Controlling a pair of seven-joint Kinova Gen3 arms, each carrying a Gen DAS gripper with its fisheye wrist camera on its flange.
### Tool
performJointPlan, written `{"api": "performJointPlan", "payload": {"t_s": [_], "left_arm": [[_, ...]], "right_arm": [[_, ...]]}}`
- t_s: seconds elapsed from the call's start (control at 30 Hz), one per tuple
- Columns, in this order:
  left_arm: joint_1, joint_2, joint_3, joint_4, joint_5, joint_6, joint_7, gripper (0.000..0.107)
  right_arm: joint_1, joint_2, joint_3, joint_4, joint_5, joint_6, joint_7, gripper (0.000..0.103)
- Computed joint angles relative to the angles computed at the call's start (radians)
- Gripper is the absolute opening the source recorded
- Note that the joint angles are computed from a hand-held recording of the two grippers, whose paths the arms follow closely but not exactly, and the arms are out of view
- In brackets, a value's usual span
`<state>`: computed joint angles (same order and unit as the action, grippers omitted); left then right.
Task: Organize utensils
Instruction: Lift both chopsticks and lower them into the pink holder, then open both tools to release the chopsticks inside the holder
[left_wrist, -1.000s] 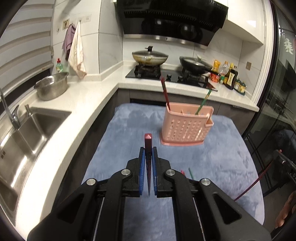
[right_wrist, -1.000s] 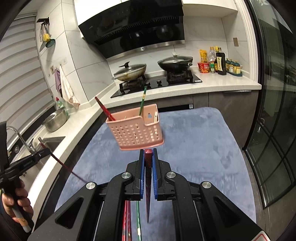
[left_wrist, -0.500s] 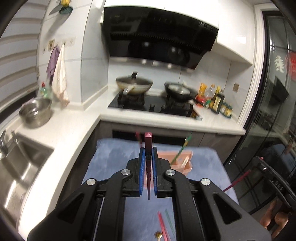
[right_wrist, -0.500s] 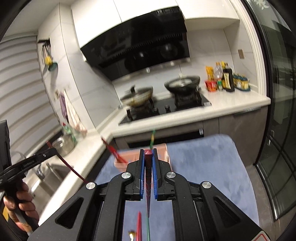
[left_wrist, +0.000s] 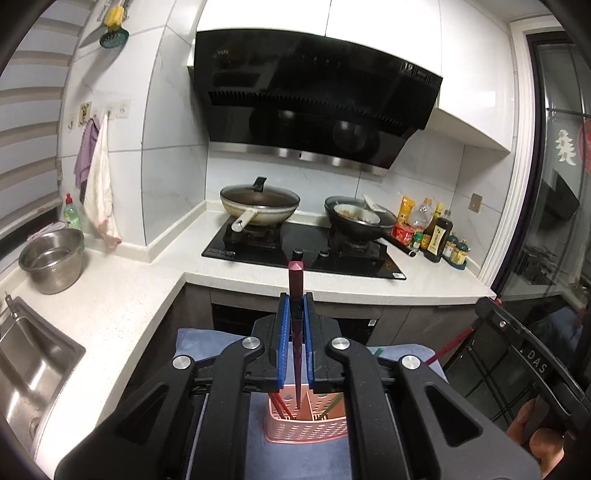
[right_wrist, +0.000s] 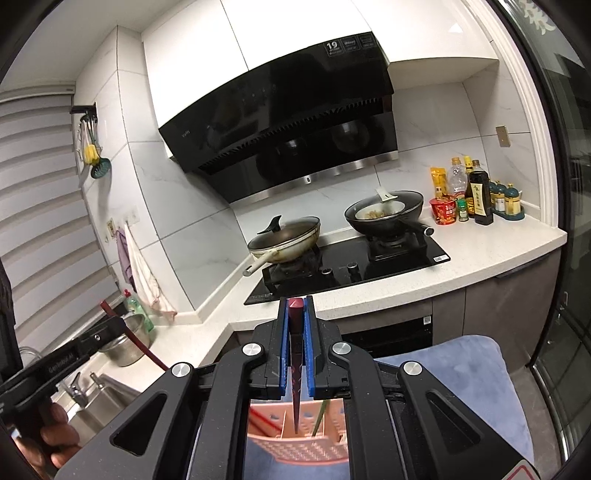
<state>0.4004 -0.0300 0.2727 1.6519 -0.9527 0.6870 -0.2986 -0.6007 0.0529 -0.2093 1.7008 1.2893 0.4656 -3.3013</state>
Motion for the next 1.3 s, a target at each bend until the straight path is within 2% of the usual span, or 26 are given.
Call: {"api": "performJointPlan", "payload": {"t_s": [0.2,0.43,0.73,0.77,0.8,0.83,0.9,1.13,1.3], "left_arm": [[0.001,0.056,-0.041,-0.005,0.042,-0.031,-0.035,0.007],[0.008,0.089,-0.097,0.02,0.102,-0.077,-0.057,0.007],[0.015,0.109,-0.13,0.027,0.167,-0.103,-0.093,0.007],[0.017,0.109,-0.132,0.028,0.168,-0.103,-0.092,0.007],[0.021,0.108,-0.134,0.032,0.162,-0.102,-0.082,0.012],[0.023,0.106,-0.136,0.036,0.159,-0.101,-0.071,0.016],[0.032,0.103,-0.136,0.042,0.132,-0.094,-0.04,0.033],[0.041,0.083,-0.115,0.062,0.072,-0.059,0.008,0.038],[0.044,0.058,-0.086,0.086,0.041,-0.022,0.04,0.039]], "right_arm": [[-0.002,0.087,0.04,-0.049,-0.117,-0.042,0.11,0.007],[-0.018,0.142,0.104,-0.045,-0.273,-0.102,0.225,0.007],[-0.082,0.178,0.181,-0.058,-0.391,-0.104,0.337,0.007],[-0.085,0.179,0.184,-0.057,-0.393,-0.105,0.341,0.008],[-0.108,0.177,0.205,-0.054,-0.383,-0.103,0.328,0.008],[-0.13,0.175,0.225,-0.05,-0.36,-0.097,0.302,0.013],[-0.137,0.174,0.225,-0.051,-0.344,-0.081,0.291,0.016],[-0.135,0.139,0.202,-0.021,-0.282,-0.064,0.23,0.019],[-0.126,0.098,0.152,0.015,-0.219,-0.028,0.188,0.02]]}}
